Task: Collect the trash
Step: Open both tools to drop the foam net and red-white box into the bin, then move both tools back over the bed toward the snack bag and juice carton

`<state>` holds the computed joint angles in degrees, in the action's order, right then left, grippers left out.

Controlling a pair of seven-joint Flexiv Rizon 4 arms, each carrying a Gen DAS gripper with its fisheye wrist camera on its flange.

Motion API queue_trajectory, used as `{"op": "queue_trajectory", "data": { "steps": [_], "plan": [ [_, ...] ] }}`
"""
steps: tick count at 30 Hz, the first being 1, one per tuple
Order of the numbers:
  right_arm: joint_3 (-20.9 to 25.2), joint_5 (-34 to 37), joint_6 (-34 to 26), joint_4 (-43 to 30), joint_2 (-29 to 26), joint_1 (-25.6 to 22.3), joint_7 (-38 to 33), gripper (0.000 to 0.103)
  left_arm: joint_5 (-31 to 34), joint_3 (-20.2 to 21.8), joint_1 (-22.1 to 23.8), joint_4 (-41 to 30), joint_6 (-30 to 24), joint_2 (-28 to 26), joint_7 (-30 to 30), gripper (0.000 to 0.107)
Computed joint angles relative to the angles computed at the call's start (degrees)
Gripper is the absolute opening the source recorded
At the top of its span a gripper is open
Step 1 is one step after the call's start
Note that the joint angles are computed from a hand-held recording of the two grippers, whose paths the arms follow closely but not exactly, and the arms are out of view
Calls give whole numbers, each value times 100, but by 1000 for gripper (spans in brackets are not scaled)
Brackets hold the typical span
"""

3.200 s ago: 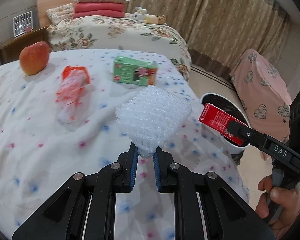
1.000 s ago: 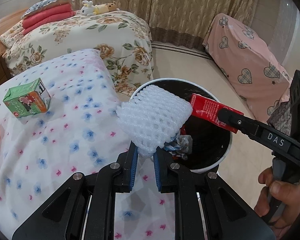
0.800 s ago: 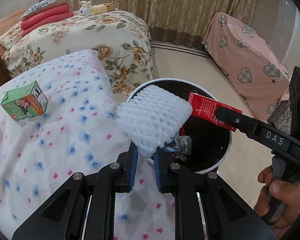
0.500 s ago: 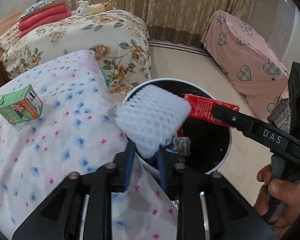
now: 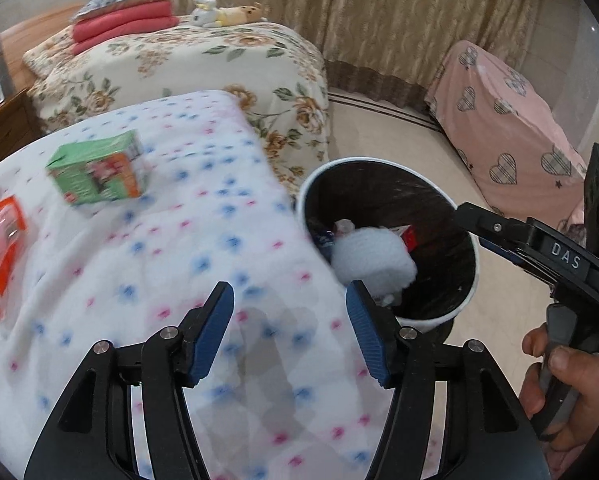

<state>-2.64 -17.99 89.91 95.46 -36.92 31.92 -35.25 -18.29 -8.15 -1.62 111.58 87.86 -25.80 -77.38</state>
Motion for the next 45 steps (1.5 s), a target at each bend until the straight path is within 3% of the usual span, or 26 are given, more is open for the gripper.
{"op": "queue_trajectory", "data": {
  "steps": [17,21,29,45],
  "plan": [
    [564,-89,-32,-383,-155,195,-502,90,-211,-464,1093,1348,909,681,-383,64],
    [784,-112,-173,-613,-274,187,-734,91,-142,-807,1612,1595,1052,790,-522,64],
    [1204,-41,-558,-1085,-540,173,-1262,93,130,-972,2167,1863,1144,926,-812,64],
    [1688,398,-1340,-2292,-1189,238,-2342,94,248,-888,2563,1829,1086,904,-1031,66]
  ]
}}
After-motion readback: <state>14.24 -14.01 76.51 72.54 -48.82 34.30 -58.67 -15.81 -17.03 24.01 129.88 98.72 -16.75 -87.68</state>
